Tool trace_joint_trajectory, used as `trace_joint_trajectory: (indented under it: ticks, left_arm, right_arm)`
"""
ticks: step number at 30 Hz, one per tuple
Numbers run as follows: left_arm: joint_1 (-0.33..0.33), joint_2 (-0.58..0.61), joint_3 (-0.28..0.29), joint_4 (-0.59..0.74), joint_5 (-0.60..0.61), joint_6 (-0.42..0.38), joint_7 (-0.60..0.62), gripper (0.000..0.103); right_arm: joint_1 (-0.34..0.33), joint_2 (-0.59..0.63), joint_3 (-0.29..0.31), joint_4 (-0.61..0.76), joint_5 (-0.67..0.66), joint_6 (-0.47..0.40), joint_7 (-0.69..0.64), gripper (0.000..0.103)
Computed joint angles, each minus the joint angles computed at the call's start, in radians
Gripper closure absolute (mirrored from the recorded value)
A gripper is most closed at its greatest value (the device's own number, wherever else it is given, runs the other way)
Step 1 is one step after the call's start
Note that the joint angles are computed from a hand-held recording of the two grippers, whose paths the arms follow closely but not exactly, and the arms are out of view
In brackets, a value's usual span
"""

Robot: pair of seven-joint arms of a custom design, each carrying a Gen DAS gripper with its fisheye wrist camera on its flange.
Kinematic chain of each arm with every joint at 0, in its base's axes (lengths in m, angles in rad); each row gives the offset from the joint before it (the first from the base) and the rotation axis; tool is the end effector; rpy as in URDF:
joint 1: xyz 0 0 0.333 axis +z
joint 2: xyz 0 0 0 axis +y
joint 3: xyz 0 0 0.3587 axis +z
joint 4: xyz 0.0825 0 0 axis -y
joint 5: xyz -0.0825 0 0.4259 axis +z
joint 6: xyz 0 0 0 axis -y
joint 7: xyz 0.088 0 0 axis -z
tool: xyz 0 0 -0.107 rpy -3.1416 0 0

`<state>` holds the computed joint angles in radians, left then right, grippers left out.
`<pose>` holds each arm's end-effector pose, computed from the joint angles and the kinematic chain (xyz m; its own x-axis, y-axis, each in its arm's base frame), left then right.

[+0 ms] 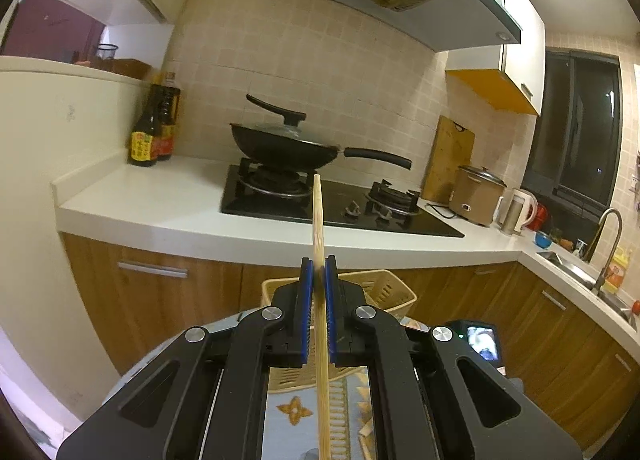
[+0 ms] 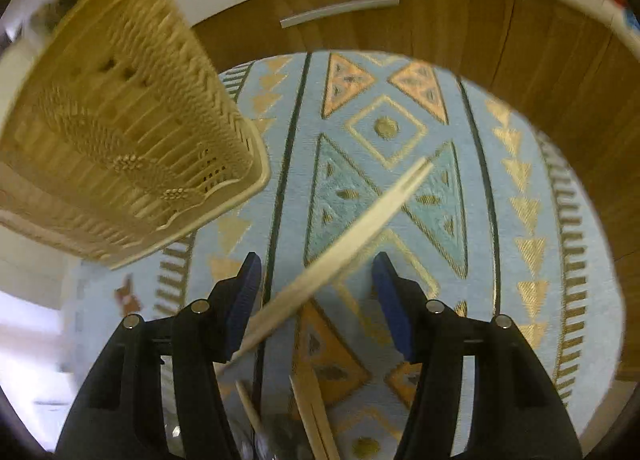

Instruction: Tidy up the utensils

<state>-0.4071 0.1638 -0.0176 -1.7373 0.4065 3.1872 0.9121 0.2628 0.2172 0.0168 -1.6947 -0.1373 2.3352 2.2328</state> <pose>0.6181 -0.3186 0.6607 -0.3489 -0.9039 0.2473 -0.3589 -0.1149 -0.9263 0.6843 0.1931 0.5395 -0.2715 -0.9507 -0.1500 -0.8643 0.3094 -0.3965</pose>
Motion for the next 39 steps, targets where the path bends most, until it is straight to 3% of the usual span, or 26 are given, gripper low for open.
trace_joint_trajectory:
  ticks: [3,4,5,9,10,12,15,19,23,25,29,31,33,35,37,39]
  left_arm:
    - [0.057,-0.013,-0.055,-0.033,-0.053,0.029,0.050,0.099]
    - [0.082,-0.017,-0.081,-0.043,-0.080,0.036,0.078,0.099]
    - [0.123,-0.020,-0.125,-0.054,-0.117,0.044,0.118,0.099]
    - [0.250,-0.027,-0.262,-0.080,-0.232,0.064,0.239,0.099]
    - [0.285,-0.029,-0.301,-0.086,-0.257,0.072,0.263,0.099]
    - [0.355,-0.032,-0.380,-0.097,-0.299,0.085,0.308,0.099]
    - [0.315,-0.044,-0.345,-0.106,-0.331,0.089,0.334,0.099]
    - [0.113,-0.059,-0.136,-0.109,-0.301,0.075,0.307,0.099]
    - [0.039,-0.064,-0.060,-0.100,-0.257,0.057,0.269,0.099]
    - [-0.011,-0.067,-0.005,-0.097,-0.200,0.051,0.220,0.099]
    - [0.061,-0.069,-0.092,-0.104,-0.223,0.053,0.238,0.099]
    - [0.030,-0.073,-0.061,-0.108,-0.192,0.047,0.209,0.099]
    - [0.007,-0.077,-0.035,-0.112,-0.148,0.041,0.168,0.099]
    - [-0.007,-0.085,-0.017,-0.117,-0.099,0.038,0.121,0.099]
    - [-0.054,-0.093,0.046,-0.117,0.024,0.033,0.006,0.099]
    - [-0.080,-0.100,0.087,-0.112,0.143,0.028,-0.104,0.099]
  right_arm:
    - [0.054,0.022,-0.016,0.036,-0.160,-0.060,0.087,0.071]
    - [0.053,0.022,-0.011,0.039,-0.153,-0.064,0.085,0.080]
    - [0.053,0.021,-0.009,0.042,-0.148,-0.072,0.088,0.082]
    - [0.005,-0.013,0.012,-0.004,0.018,-0.009,0.043,0.091]
    - [-0.011,-0.022,0.015,-0.016,0.071,0.018,0.023,0.103]
    - [-0.032,-0.036,0.020,-0.035,0.153,0.051,-0.015,0.103]
    - [-0.049,-0.051,0.030,-0.055,0.256,0.063,-0.070,0.103]
    - [-0.065,-0.087,0.036,-0.127,0.378,0.147,-0.158,0.103]
    - [-0.065,-0.132,0.045,-0.157,0.433,0.069,-0.294,0.099]
    - [-0.061,-0.158,0.043,-0.186,0.442,0.040,-0.356,0.091]
    - [-0.038,-0.245,0.041,-0.278,0.416,0.021,-0.406,0.088]
    - [-0.030,-0.267,0.039,-0.304,0.414,0.024,-0.421,0.064]
    - [-0.030,-0.278,0.040,-0.334,0.343,0.068,-0.385,0.056]
    - [-0.026,-0.272,0.043,-0.328,0.286,0.072,-0.348,0.057]
    - [-0.025,-0.253,0.036,-0.314,0.308,0.066,-0.350,0.069]
    - [-0.029,-0.227,0.030,-0.294,0.295,0.060,-0.367,0.070]
